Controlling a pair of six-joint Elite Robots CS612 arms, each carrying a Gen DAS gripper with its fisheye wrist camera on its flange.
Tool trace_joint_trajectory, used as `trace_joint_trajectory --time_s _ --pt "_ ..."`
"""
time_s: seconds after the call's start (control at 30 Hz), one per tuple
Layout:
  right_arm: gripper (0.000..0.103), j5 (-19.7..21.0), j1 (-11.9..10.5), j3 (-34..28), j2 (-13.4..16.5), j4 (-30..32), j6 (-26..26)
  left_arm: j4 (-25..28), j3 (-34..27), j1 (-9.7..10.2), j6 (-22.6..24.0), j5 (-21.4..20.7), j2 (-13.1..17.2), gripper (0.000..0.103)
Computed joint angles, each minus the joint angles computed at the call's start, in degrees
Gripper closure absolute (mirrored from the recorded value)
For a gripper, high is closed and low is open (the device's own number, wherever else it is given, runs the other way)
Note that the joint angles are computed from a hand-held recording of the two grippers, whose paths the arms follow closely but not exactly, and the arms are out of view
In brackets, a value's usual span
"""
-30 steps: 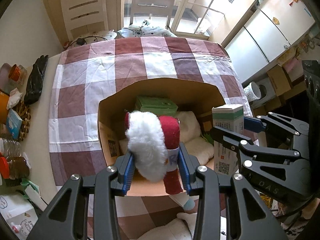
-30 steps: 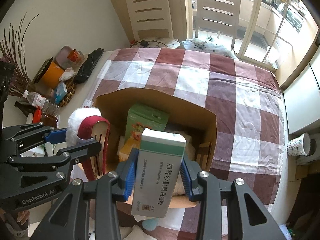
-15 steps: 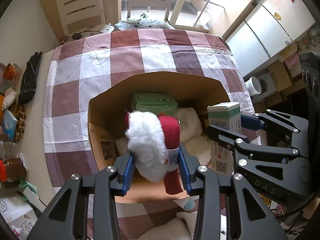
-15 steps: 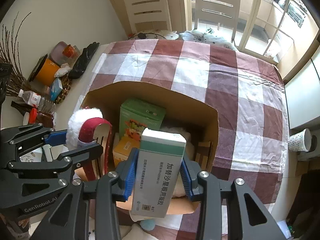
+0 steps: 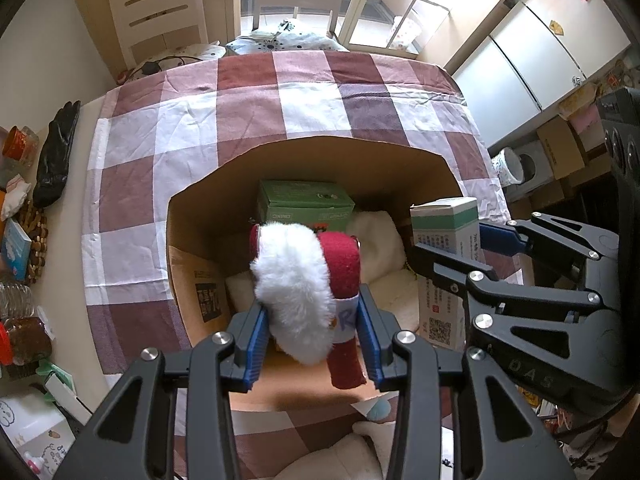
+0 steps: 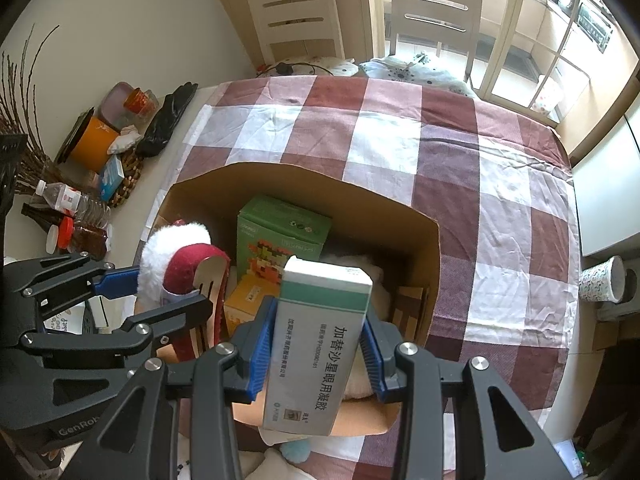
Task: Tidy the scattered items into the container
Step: 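Lift and carry the Hello Kitty plush and medicine box over the cardboard box, then open both tools to drop the plush and medicine box into the box, then withdraw both tools toward the white paper cup and blue pompom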
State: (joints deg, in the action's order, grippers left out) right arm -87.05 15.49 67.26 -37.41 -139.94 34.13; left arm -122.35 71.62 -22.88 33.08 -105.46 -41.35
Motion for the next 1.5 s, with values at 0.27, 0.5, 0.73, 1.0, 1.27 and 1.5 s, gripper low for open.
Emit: trace_joint_trajectory --time_s 0.27,0.5,0.73,1.0,1.27,1.5 --pt "0.063 0.0 -0.05 -0.13 0.14 0.09 0.11 0.6 -0.39 -0.06 0.41 0.21 0.19 0.061" --pt "0.062 0.22 -0.17 -0.07 0.12 0.04 0.02 0.77 -0.46 0.0 0.96 0.08 0.2 0.057" --pt "0.056 -0.39 -0.59 1.08 -0.53 -1.79 2.97 -0.9 -0.31 0.15 1.01 -0.38 -0.07 0.041" --pt "0.053 -1.02 -0.86 2.54 -1.41 -1.93 5.51 -1.52 0.04 0.07 0.7 0.81 -0.46 0.03" --pt "0.053 -1.48 -0.47 4.63 -2.74 -2.58 6.55 -2.43 1.7 0.2 1.35 1.33 -1.69 0.029" --pt "0.053 -3.9 0.74 7.49 -4.66 -3.29 6.27 -4.15 4.98 1.09 1.42 2.0 -3.71 0.025"
